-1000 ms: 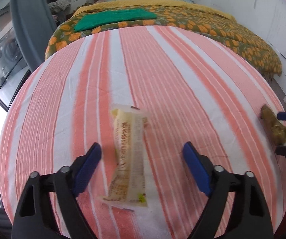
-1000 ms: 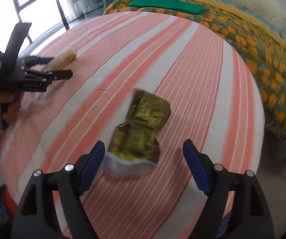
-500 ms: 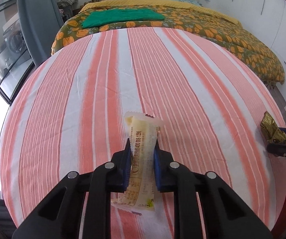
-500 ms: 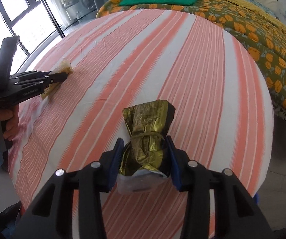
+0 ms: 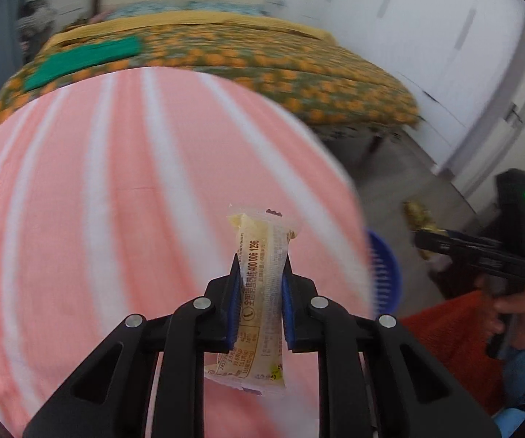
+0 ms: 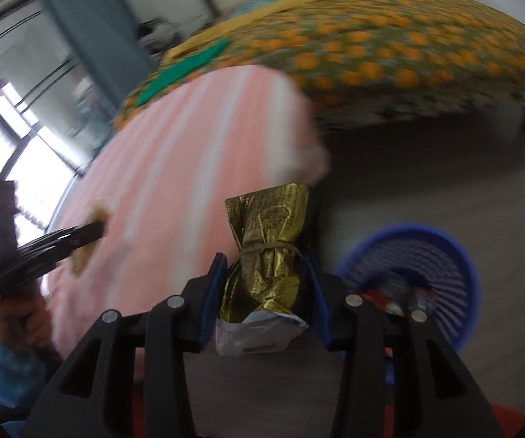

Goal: Collect trash

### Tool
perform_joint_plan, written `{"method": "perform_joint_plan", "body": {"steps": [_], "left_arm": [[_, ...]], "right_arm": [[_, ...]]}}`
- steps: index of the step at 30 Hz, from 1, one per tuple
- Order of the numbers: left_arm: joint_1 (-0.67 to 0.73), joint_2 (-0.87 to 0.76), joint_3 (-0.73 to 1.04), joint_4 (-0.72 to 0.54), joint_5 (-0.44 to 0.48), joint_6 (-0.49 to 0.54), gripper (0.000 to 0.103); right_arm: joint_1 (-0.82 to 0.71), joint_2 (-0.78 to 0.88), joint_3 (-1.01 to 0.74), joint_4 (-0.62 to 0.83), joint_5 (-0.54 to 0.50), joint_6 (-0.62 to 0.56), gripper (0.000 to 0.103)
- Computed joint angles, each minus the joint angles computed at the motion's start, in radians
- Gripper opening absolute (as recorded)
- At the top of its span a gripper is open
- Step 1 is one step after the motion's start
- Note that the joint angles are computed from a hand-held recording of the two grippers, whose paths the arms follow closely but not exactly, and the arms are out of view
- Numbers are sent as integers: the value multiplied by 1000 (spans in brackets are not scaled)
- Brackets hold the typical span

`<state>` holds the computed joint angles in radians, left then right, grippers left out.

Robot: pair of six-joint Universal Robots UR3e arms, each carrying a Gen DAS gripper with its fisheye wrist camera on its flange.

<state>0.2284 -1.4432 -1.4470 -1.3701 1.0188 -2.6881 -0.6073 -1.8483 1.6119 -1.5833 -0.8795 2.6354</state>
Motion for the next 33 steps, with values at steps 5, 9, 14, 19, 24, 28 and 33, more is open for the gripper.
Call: {"method": "perform_joint_plan", "body": {"steps": [5,9,14,19,24,28,33], "left_arm": [[-354,-143,110,89,66,-156,18],[-629,-408,271,210,229,-292,18],[-719,-670,399,279,313,-369,18],[-720,-870,481,342,330,-410,40],[-721,-778,297,488,376,-433,72],[-729,-602,122,613,398,-441,92],[-694,-362,-25,605,352,-454,98]], "right_arm": [[-181,-21,161,-111,-91,-42,42],[-225,67,208,-201,-107,-20,42],[-257,215,210,-266,-98,8,42],[-290,294,247,-350,-99,47,67],[-327,253,287,-384,-93,70,94],[-353,88,349,-429,-145,65,98],[-436,-181,360,-251,-120,-65,98]]}}
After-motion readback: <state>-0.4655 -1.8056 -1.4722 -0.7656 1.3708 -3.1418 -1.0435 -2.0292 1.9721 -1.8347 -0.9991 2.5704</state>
